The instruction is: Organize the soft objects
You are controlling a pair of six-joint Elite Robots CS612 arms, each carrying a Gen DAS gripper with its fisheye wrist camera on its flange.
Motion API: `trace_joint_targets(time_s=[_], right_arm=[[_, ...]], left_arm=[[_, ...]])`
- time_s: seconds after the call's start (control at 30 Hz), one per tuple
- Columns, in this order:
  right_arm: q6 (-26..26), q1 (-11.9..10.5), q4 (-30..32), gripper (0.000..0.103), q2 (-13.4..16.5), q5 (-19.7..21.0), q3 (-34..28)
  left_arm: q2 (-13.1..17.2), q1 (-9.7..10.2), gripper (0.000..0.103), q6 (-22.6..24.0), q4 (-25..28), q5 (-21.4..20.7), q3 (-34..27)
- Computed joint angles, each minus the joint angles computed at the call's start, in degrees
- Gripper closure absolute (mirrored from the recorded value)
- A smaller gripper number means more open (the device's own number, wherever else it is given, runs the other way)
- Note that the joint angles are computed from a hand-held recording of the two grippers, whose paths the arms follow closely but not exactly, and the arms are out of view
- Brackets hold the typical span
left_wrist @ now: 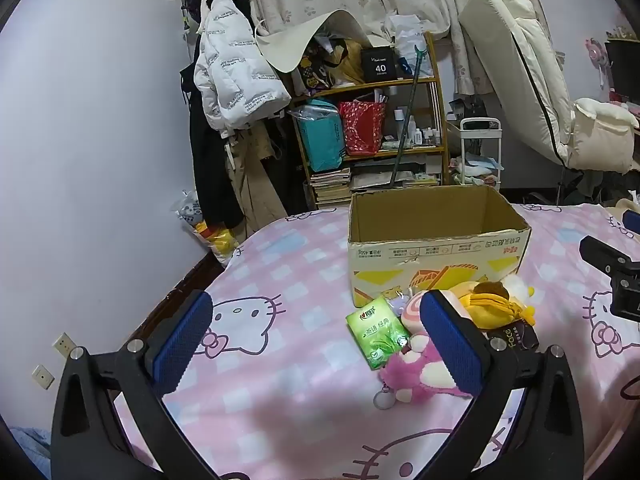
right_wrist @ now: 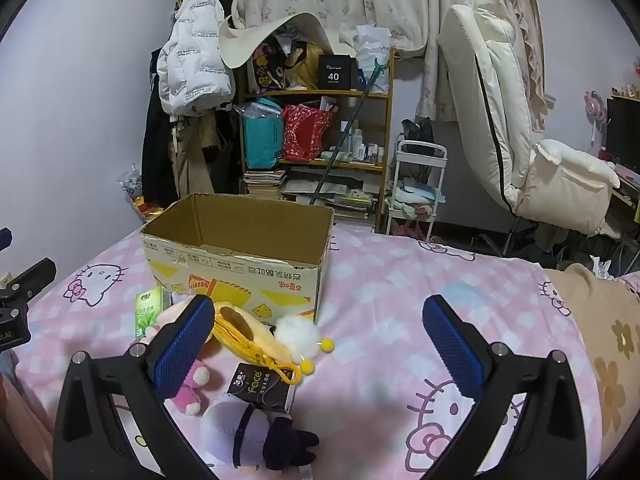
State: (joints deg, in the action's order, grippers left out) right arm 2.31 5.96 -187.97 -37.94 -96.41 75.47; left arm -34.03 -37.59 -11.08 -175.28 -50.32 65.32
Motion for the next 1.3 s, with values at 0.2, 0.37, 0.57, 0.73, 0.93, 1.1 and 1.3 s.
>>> trace_joint_targets(time_s=[0.2, 0.37, 0.57, 0.73, 0.93, 1.1, 1.3], right_arm=[[0.01, -0.01, 0.19, 0.0, -0.02, 0.06, -0.01], [-0.04, 0.0, 0.13, 0.0, -0.03, 0.09, 0.04], [-0.07, 0.0, 0.1, 0.0, 0.0, 0.02, -0.01], [-0.07, 0.0, 0.1, 0.0, 0.01, -0.01, -0.04], [-0.1, 0.01, 0.11, 0.0, -0.02, 0.0, -0.01], [-0.08, 0.01, 0.09, 0.0, -0.03, 0.01, 0.0], [-0.14, 0.03, 0.1, 0.0, -0.03, -0.19, -0.01]], left_arm=[[0.06, -0.07, 0.001, -0.18, 0.15, 0.27, -0.08], [-0.08, -0.05, 0.001, 0.16, -0.13, 0.3, -0.18], [-0.42, -0.08, 0.001, -0.05, -0.23, 0.18, 0.27], [-0.12, 0.03, 0.001, -0.42, -0.39, -0.01, 0.14], [-0.06, 0.04, 0.001, -0.44, -0.3, 0.02, 0.08], [-0.06, 0.05, 0.001, -0.42, -0.25, 0.01, 0.05], [-0.17, 0.0, 0.001, -0.45, -0.27, 0.11, 0.24]])
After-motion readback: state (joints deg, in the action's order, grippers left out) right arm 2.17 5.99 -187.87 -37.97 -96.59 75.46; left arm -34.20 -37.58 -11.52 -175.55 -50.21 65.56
